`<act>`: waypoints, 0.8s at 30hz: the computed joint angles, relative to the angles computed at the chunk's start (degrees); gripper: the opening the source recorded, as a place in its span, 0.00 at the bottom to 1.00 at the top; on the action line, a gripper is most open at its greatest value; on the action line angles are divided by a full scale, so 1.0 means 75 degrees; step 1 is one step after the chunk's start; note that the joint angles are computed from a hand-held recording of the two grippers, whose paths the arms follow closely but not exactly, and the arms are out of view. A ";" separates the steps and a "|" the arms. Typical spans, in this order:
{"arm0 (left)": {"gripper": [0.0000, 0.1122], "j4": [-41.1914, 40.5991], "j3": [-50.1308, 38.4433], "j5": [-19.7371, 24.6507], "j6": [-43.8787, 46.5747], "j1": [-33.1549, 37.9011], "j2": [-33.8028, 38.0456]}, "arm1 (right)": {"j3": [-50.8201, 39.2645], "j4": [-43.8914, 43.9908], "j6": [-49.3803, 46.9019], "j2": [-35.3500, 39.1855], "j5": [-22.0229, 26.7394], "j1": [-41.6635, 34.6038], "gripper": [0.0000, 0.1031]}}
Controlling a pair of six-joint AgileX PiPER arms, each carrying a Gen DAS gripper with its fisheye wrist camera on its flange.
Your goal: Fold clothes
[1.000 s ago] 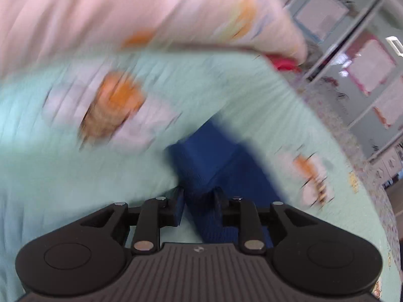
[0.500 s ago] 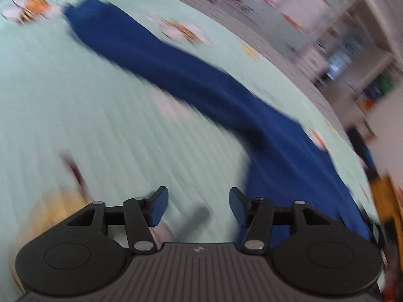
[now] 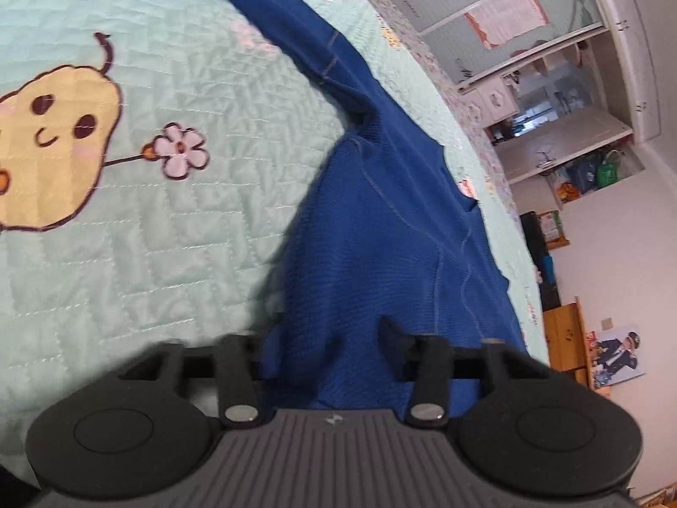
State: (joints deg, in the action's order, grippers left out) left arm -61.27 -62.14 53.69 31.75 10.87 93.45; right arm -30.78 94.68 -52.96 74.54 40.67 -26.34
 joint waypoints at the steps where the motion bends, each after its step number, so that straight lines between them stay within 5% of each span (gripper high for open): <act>1: 0.13 0.0092 -0.0011 0.0140 -0.0098 0.0082 -0.0033 | 0.0308 -0.0764 0.0706 -0.0593 -0.0054 -0.0280 0.67; 4: 0.09 -0.0010 0.0070 0.0485 0.0149 0.0323 -0.0079 | 0.1060 -0.2445 0.1859 -0.1910 0.1068 -0.1707 0.66; 6: 0.09 0.0075 0.0080 0.0577 0.0191 0.0454 -0.0160 | 0.1521 -0.2556 0.1785 -0.2476 0.1738 -0.2592 0.67; 9: 0.11 0.0270 0.0011 0.0554 0.0117 0.0547 -0.0355 | 0.1796 -0.1665 0.1036 -0.2495 0.1642 -0.2850 0.67; 13: 0.33 0.0469 -0.0145 0.0488 0.0064 0.0586 -0.0626 | 0.0666 -0.0130 -0.0200 -0.1010 0.0741 -0.1684 0.69; 16: 0.36 0.0515 -0.0246 0.0430 0.0076 0.0544 -0.0809 | -0.1140 0.0253 -0.0755 0.0625 0.0327 -0.1037 0.72; 24: 0.41 0.1261 -0.0651 -0.0001 -0.0685 -0.0087 -0.0652 | -0.6761 -0.2235 0.0211 0.4884 0.0257 -0.1041 0.77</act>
State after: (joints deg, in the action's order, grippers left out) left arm -51.81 -67.02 53.68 26.61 10.22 88.56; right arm -81.48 77.93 -51.38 111.16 42.60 -34.15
